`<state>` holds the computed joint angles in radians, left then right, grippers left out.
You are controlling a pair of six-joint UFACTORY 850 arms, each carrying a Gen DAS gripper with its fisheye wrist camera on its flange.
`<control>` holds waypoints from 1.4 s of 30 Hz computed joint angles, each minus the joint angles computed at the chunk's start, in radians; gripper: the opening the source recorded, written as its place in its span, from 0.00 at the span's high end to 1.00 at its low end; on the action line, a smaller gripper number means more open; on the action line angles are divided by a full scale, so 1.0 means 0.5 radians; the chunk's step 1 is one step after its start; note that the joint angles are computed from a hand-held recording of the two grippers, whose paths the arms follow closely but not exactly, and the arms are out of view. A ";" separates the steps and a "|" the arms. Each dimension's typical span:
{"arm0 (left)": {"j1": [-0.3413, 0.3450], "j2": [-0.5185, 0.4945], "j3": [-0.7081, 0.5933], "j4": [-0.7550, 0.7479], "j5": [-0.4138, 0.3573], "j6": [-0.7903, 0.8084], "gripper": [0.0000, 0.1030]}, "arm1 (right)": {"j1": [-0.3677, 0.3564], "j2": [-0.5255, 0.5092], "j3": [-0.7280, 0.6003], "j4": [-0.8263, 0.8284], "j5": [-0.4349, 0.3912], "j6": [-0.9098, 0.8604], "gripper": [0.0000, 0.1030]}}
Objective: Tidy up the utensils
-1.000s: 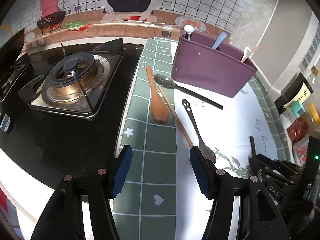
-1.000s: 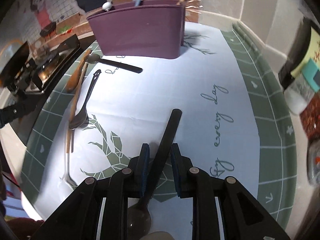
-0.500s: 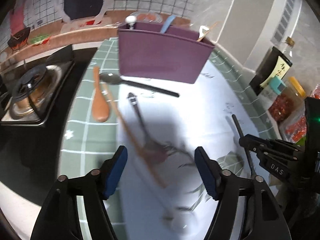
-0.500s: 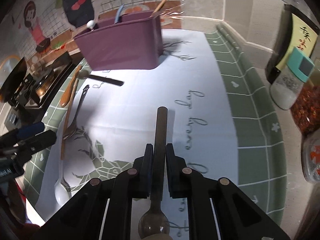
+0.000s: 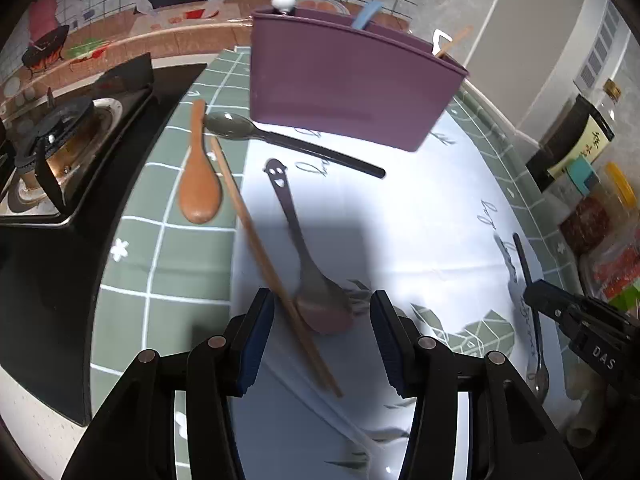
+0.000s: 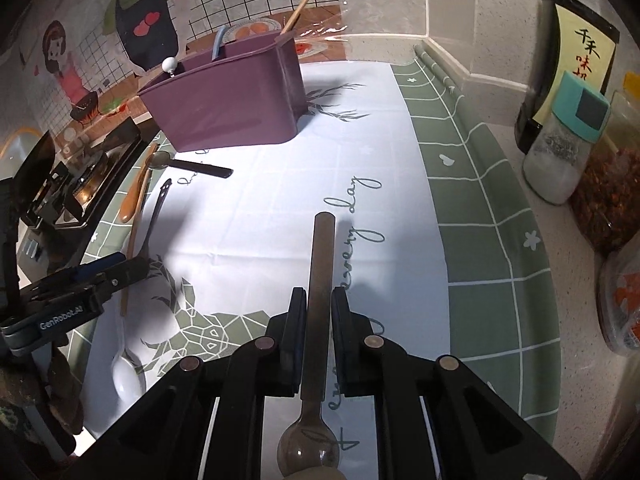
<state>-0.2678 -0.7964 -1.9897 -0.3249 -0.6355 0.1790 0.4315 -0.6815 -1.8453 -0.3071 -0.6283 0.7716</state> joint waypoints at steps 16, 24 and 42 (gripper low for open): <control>-0.040 0.026 0.037 -0.115 0.125 0.141 0.51 | -0.011 -0.017 -0.016 0.046 0.008 -0.092 0.89; -0.038 0.027 0.054 0.163 0.098 -0.161 0.51 | -0.014 -0.014 -0.008 0.051 0.011 -0.085 0.89; -0.055 0.198 0.192 0.559 0.422 -0.499 0.71 | 0.024 0.029 -0.012 -0.287 0.095 0.107 0.89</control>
